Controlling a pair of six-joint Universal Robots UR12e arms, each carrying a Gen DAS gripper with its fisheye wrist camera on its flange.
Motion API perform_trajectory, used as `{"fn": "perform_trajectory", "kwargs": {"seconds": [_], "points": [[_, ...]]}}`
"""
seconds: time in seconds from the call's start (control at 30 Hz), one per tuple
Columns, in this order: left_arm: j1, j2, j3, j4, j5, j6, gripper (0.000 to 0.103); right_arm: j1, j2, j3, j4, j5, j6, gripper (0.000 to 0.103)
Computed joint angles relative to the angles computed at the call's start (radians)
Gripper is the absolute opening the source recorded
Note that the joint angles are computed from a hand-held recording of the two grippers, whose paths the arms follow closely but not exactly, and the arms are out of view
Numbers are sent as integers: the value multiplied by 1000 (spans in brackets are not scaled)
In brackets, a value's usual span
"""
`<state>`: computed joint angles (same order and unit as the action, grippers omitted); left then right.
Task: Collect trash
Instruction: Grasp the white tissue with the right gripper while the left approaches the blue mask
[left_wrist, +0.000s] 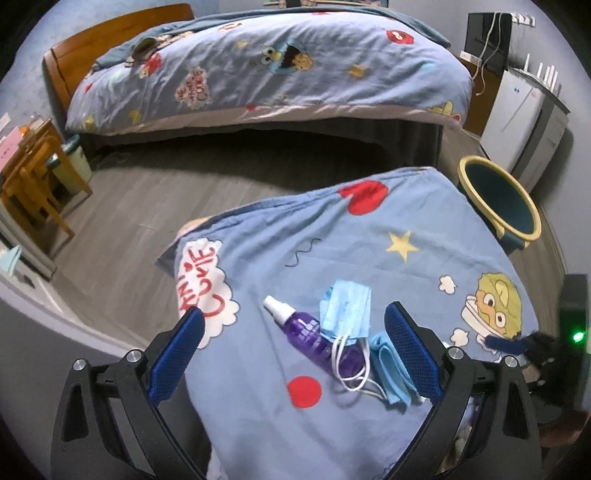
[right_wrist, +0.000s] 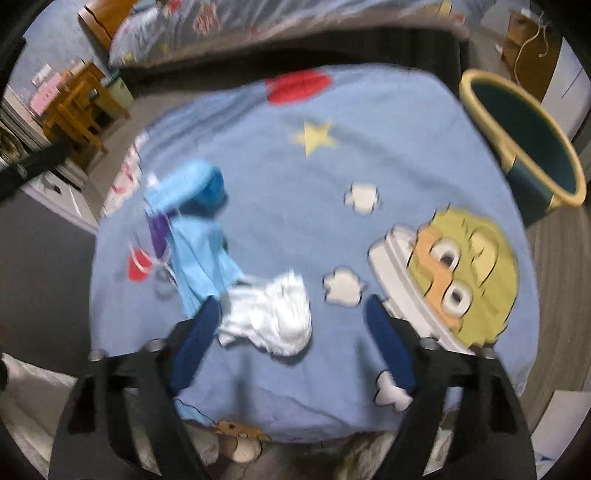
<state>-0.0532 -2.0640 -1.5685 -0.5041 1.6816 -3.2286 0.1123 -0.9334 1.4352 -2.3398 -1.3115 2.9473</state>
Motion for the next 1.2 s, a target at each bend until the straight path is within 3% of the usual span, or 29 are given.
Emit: {"fn": "perform_trajectory", "kwargs": {"seconds": [0.07,0.13,0.2,0.47,0.7,0.83,0.93,1.1,1.2], "points": [[-4,-6,4,-13,-1,15,97,0,8,-9,34,-1,1,48],[-8,-14,13,-33,0,26,97,-7,14,-18,74,23,3,20],[-12,-21,22,-46,1,38,97,-11,12,-17,75,42,6,16],[-16,-51,58,-99,-9,31,95,-36,-8,-24,-16,89,43,15],[-19,-84,101,-154,-13,23,87,-59,-1,-99,17,133,7,15],[-22,-95,111,-151,-39,35,85,-62,26,-176,63,112,-48,15],[-29,-107,119,-137,-62,75,85,-61,45,-209,71,55,-93,15],[-49,-139,150,-138,-93,124,85,-63,87,-254,123,8,-78,15],[-59,-163,182,-132,-129,107,85,-64,106,-272,148,-36,-72,15]]}}
